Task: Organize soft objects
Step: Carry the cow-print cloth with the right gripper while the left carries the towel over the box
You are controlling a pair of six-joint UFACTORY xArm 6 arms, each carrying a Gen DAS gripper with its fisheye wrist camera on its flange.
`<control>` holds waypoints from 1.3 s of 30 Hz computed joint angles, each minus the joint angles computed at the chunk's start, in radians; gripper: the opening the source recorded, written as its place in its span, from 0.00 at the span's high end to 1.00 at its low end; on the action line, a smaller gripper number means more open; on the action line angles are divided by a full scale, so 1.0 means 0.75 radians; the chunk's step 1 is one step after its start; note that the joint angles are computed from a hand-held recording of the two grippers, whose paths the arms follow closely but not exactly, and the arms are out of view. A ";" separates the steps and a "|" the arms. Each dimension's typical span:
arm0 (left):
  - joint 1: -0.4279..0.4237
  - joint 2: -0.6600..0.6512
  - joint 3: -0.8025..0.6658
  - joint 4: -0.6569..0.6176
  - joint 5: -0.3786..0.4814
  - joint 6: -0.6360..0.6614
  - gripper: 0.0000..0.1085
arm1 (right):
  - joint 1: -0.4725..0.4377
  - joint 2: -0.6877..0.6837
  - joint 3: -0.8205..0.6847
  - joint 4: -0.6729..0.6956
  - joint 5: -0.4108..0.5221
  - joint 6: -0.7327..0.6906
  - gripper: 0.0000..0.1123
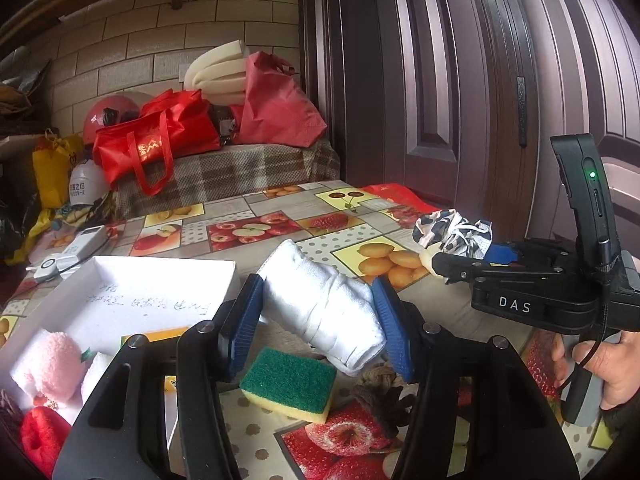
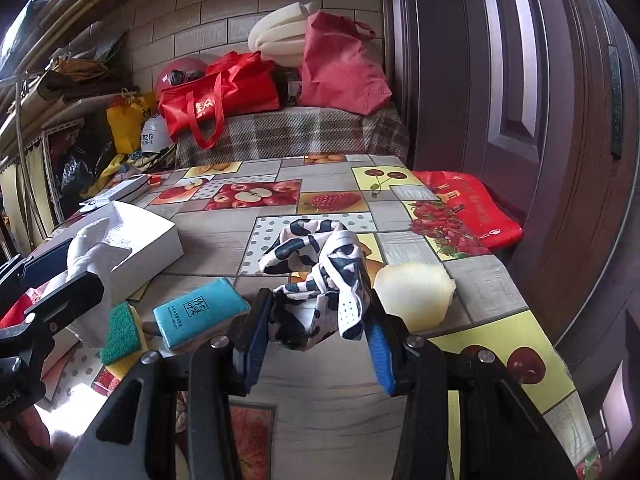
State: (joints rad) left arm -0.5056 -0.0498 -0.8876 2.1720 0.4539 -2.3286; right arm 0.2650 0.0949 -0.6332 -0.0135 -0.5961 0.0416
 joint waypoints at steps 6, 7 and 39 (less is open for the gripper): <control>0.011 -0.058 0.060 0.024 0.006 -0.055 0.49 | 0.069 -0.033 0.073 0.095 -0.101 -0.057 0.60; 0.011 -0.069 0.071 0.029 0.010 -0.060 0.49 | 0.089 -0.037 0.084 0.126 -0.119 -0.085 0.60; 0.286 -0.515 0.505 0.069 0.015 -0.072 0.48 | 0.532 0.011 0.057 0.579 -0.195 -0.467 0.60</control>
